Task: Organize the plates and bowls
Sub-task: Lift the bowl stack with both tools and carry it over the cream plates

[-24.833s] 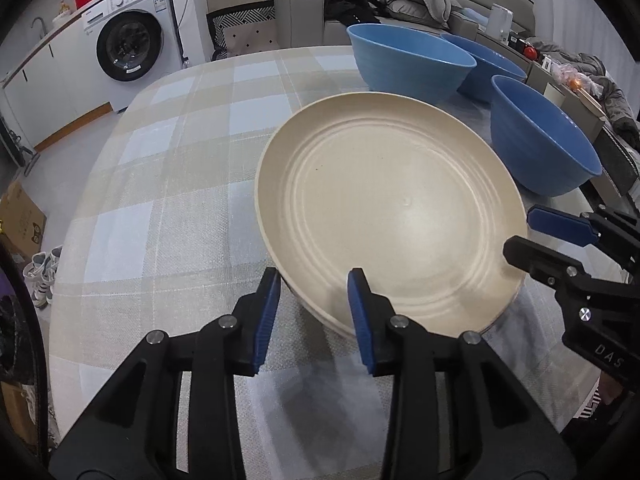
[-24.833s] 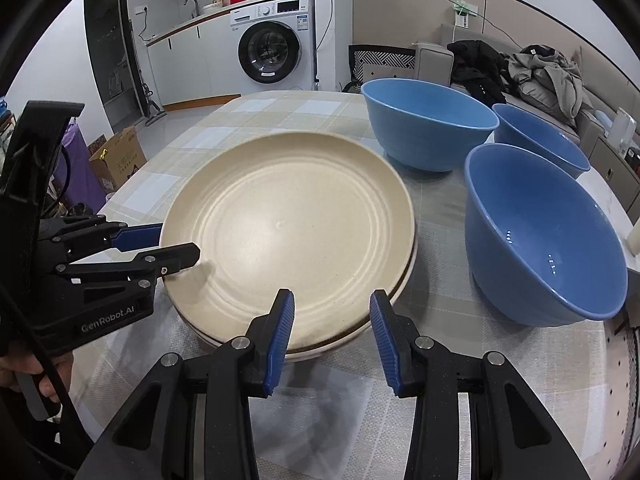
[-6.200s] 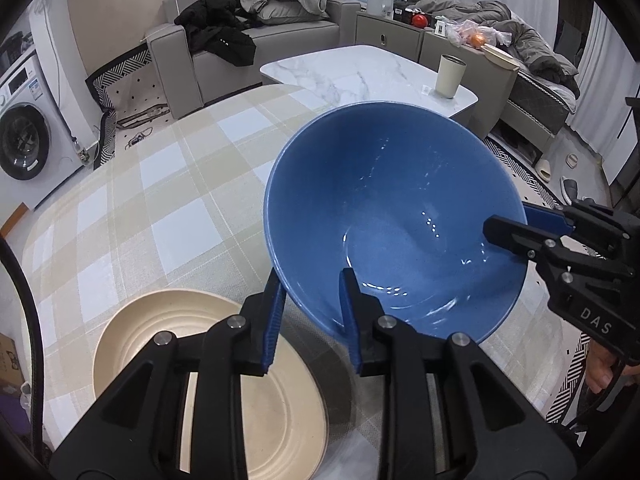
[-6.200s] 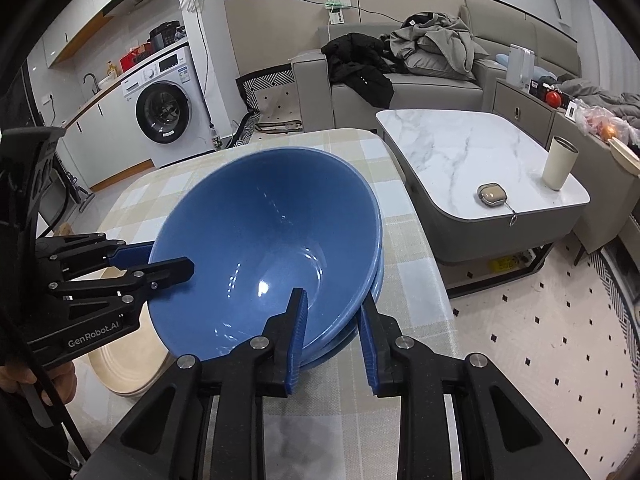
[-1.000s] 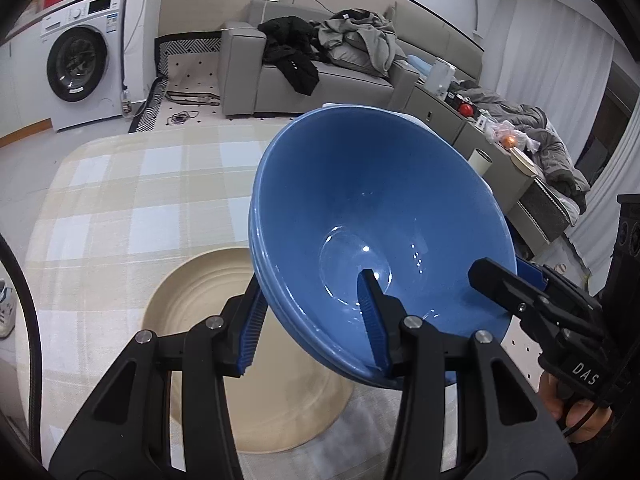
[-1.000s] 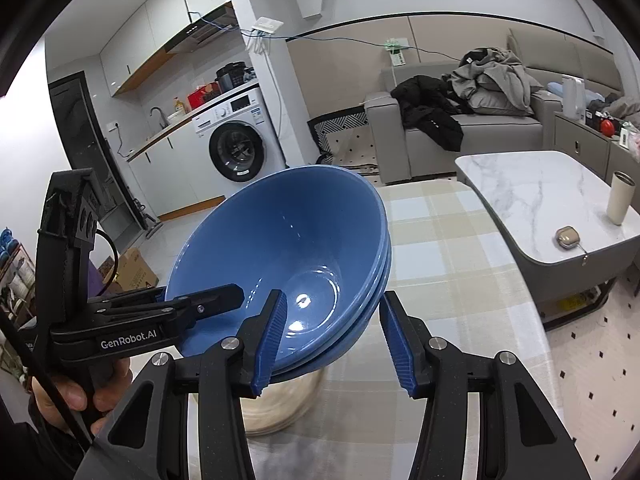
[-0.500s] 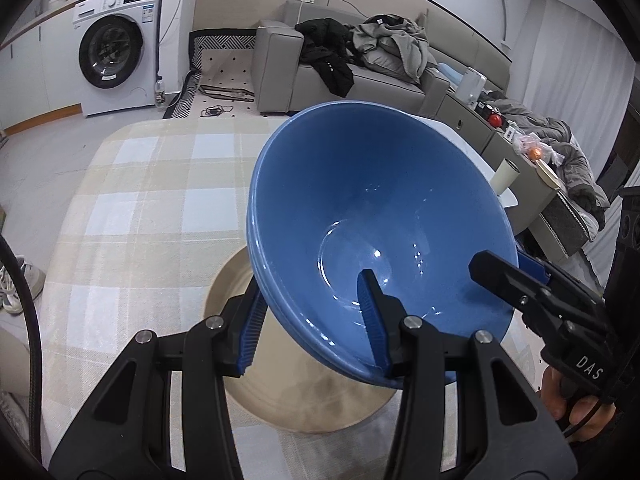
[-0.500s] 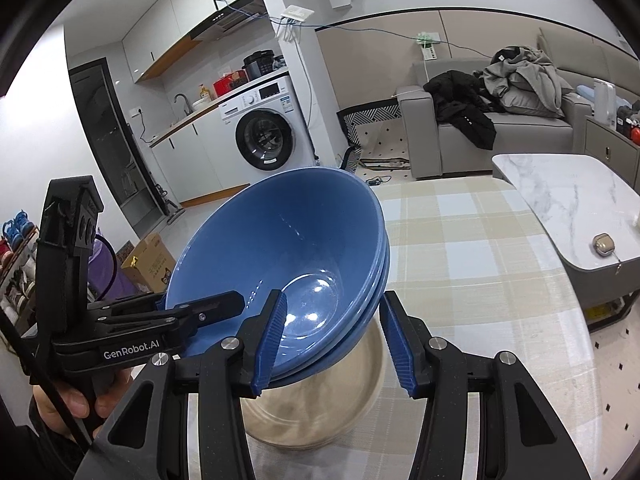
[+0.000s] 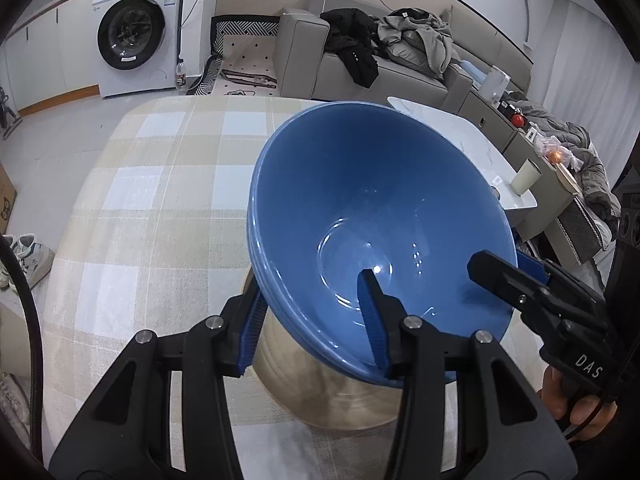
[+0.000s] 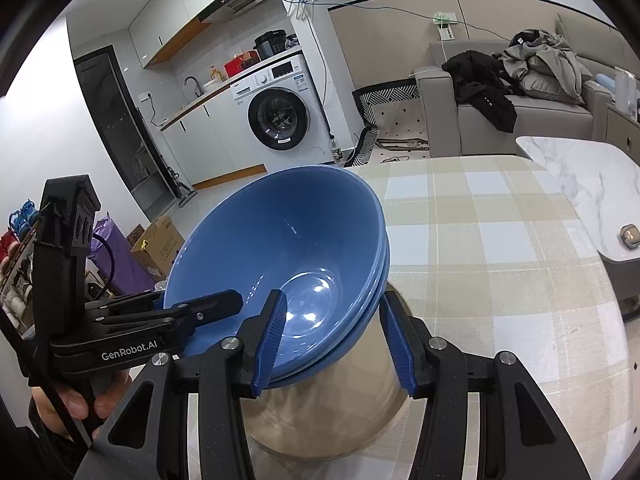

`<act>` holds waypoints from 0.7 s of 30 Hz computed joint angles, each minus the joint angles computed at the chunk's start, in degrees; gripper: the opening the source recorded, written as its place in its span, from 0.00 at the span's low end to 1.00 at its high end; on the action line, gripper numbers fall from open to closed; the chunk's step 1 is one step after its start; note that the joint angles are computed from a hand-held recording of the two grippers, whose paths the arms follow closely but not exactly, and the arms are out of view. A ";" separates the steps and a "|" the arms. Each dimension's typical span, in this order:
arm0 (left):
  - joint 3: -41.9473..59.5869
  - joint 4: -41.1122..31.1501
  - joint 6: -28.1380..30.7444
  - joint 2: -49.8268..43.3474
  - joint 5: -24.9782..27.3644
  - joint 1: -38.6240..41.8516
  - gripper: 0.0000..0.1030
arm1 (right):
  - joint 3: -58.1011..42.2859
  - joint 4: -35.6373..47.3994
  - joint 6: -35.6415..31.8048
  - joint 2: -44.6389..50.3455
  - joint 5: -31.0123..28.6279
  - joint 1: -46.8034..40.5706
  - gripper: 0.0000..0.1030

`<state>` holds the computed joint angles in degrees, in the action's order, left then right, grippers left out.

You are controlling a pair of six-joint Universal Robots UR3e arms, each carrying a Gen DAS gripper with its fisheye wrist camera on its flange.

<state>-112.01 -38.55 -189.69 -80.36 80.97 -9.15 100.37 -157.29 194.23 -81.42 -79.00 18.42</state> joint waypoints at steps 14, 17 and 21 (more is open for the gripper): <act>2.05 3.88 -0.21 -8.46 0.98 -0.88 0.41 | 0.77 -0.76 -0.33 2.57 1.13 -1.02 0.49; 2.40 4.23 -0.12 -9.14 0.51 -0.59 0.41 | 0.85 -0.79 -0.48 2.61 1.07 -1.11 0.49; 2.31 5.07 0.08 -9.94 0.06 -0.36 0.41 | 0.88 -0.86 -0.36 2.58 1.04 -1.02 0.49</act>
<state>-109.71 -33.48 -189.61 -90.30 81.03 -9.51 101.25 -158.15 193.87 -78.84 -77.96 17.39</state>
